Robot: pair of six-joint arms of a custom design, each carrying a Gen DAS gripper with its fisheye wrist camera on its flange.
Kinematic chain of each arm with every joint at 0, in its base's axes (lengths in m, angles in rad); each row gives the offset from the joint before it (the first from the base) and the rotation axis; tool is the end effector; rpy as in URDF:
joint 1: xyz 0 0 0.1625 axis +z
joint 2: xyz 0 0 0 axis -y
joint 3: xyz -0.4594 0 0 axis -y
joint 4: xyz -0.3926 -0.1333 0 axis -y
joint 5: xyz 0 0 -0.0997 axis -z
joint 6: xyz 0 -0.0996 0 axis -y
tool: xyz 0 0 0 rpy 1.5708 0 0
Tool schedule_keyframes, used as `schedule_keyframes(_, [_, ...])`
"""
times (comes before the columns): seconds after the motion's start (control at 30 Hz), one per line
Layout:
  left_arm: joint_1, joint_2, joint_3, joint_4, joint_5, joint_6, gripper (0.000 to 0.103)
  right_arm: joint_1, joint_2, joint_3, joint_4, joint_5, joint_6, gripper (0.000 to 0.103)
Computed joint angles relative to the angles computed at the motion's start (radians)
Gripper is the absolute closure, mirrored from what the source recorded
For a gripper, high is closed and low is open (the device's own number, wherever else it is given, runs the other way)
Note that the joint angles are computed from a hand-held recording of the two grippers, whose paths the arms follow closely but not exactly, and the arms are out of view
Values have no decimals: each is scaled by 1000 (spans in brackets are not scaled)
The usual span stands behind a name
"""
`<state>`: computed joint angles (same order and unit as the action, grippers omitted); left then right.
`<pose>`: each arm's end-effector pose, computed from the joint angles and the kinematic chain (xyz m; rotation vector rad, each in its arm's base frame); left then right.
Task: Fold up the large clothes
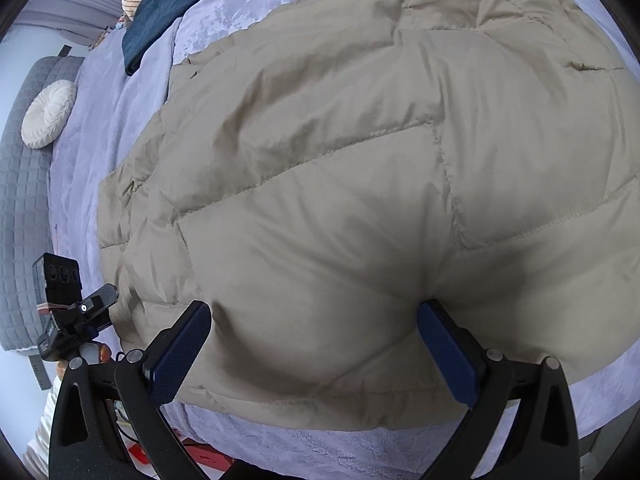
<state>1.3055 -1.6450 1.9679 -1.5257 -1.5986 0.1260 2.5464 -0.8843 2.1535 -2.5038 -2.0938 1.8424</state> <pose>0.0223 -0.4158 0.3673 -0.5922 -3.0292 -0.5760 0.4389 -0.1963 0.0286 -1.0080 -2.4661 0.6302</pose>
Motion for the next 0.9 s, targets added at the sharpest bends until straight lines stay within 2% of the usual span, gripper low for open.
schedule_keyframes(0.13, [8,34,-1,3,-2,12,0,-1,0,3,-5,1,-2,0])
schedule_keyframes(0.33, [-22,41,12,6,-17,28,0,-1,8,3,-8,-3,-17,0])
schedule_keyframes(0.5, [4,46,-23,47,-148,48,1,-4,14,3,-4,0,-25,0])
schedule_keyframes(0.57, [-29,36,-15,51,-132,71,25,-4,13,4,-2,1,-22,0])
schedule_keyframes(0.6, [-56,29,-9,54,-102,80,47,-4,13,5,-2,0,-19,0])
schedule_keyframes(0.63, [-70,26,-9,61,-87,87,62,-5,14,5,-1,-2,-16,0])
schedule_keyframes(0.7, [-80,24,-21,74,-96,93,67,-5,14,4,2,-4,-9,0])
schedule_keyframes(0.73, [-79,23,-30,79,-112,92,73,-5,13,5,2,-5,-5,0])
schedule_keyframes(0.9, [-92,3,-49,87,-160,72,73,15,-8,14,-19,-18,22,0])
